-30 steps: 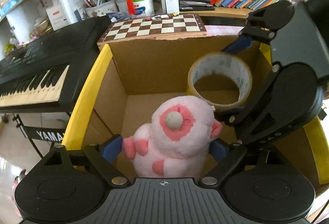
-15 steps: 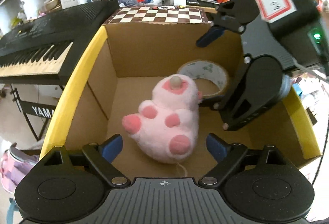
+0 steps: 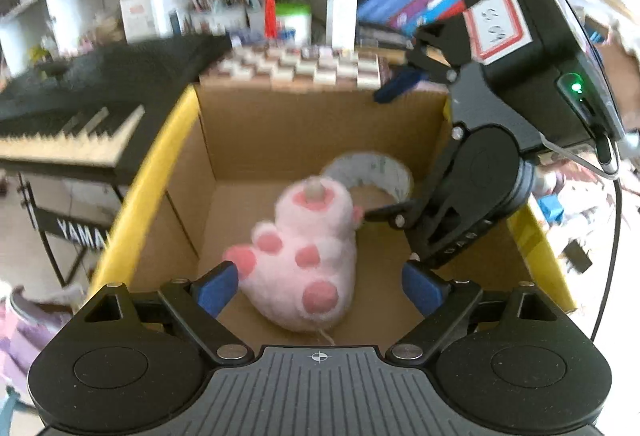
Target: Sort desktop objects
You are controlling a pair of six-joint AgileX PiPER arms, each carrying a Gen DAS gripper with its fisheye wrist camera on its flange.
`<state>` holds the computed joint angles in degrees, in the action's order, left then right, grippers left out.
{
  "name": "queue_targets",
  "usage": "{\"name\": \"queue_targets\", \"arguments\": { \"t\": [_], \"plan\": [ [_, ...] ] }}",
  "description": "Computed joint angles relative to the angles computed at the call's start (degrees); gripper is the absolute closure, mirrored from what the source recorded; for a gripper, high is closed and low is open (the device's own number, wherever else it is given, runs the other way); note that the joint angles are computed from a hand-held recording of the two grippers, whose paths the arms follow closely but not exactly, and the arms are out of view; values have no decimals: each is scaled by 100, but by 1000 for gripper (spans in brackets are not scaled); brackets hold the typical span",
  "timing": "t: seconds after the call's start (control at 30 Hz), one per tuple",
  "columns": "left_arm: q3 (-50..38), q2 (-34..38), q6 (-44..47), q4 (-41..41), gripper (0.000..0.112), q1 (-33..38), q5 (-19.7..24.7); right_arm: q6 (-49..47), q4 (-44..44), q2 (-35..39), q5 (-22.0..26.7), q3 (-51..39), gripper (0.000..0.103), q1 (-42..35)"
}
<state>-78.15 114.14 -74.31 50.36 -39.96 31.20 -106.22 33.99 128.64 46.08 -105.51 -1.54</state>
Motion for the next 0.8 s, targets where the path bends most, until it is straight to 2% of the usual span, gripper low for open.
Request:
{"name": "queue_targets", "arguments": {
  "t": [0.1, 0.33, 0.5, 0.67, 0.8],
  "plan": [
    [364, -252, -1188, 1211, 17, -162, 106, 152, 459, -303, 115, 262, 3, -214],
    [1074, -823, -2932, 2935, 14, -489, 615, 96, 2022, -1505, -415, 1839, 3, -680],
    [1595, -1239, -3592, 3555, 14, -682, 861, -122, 3079, -2369, -564, 2948, 3, -1081],
    [2101, -1637, -4117, 3867, 13, -938, 1053, -110, 4023, -3118, -776, 3965, 2, -1547],
    [2490, -1936, -4497, 4026, 13, -1124, 1173, -465, 4814, -3711, -1034, 4831, 2, -1901]
  ]
}}
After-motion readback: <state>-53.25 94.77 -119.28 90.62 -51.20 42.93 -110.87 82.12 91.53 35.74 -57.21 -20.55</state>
